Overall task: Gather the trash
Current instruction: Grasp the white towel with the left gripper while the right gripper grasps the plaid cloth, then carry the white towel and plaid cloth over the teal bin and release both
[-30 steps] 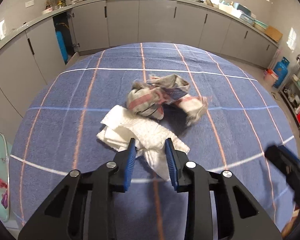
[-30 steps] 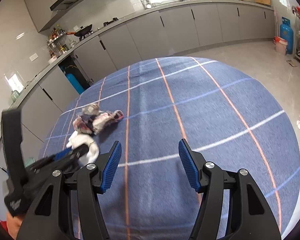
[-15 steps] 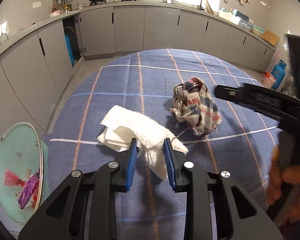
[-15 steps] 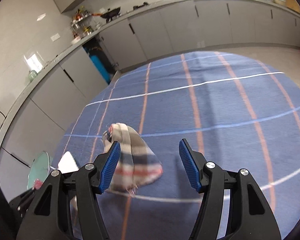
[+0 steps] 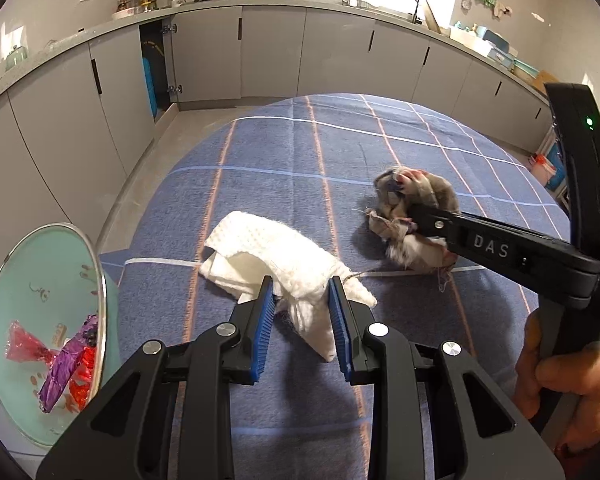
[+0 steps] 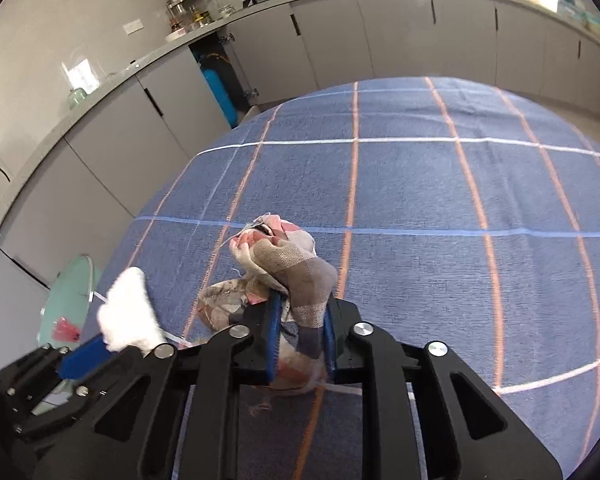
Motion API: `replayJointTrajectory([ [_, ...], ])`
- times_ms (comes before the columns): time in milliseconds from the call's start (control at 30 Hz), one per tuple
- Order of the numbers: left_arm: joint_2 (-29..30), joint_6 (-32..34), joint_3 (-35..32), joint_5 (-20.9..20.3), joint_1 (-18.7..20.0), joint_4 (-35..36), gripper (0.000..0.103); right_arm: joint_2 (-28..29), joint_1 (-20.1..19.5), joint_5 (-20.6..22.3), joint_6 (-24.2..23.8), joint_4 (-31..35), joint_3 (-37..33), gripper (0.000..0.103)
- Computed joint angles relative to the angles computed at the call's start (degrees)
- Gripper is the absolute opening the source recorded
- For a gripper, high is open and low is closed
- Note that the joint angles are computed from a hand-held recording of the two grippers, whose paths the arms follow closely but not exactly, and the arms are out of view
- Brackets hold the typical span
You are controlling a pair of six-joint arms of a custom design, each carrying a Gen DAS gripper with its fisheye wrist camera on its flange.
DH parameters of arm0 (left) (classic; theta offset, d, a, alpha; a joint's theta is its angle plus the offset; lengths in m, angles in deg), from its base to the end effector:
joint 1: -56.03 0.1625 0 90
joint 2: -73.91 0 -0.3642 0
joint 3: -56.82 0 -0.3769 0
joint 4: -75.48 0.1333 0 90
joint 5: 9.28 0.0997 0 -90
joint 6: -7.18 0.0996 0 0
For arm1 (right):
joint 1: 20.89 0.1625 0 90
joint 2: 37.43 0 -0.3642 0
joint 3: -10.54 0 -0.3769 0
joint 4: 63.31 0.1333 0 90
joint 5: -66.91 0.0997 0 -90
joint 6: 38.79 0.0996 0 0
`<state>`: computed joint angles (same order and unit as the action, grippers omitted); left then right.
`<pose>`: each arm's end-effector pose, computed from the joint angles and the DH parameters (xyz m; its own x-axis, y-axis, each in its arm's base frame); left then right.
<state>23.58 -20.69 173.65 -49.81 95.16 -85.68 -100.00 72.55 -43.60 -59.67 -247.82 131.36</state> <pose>-0.2462 -0.4697 0.0408 -0.7663 0.1171 -0.6317 0.4694 0.7735 -0.4260 0.1283 -0.4949 0.1490 -0.8679 -0.1461 0.4748 -0.3829 0.8057 -0.4519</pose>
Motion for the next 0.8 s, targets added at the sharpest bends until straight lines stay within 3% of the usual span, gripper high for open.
replayJointTrajectory([
  [100, -1.0, -0.8, 0.9, 0.8, -0.4, 0.5, 0.027, -0.4, 0.1, -3.8, -0.9, -5.7, 1.6, 0.016],
  [267, -2.0, -1.8, 2.0, 1.1, -1.0, 1.0, 0.027, -3.6, -1.4, -6.4, 0.0, -9.4, 4.0, 0.015],
  [433, -3.0, -3.3, 2.9, 1.6, -2.7, 1.9, 0.027, -8.3, -2.1, -4.9, 0.9, -11.4, 8.8, 0.016],
  [800, -8.3, -6.3, 7.5, 5.4, -8.6, 5.7, 0.027, -13.7, 2.4, -1.0, 4.4, -13.8, 15.2, 0.016],
])
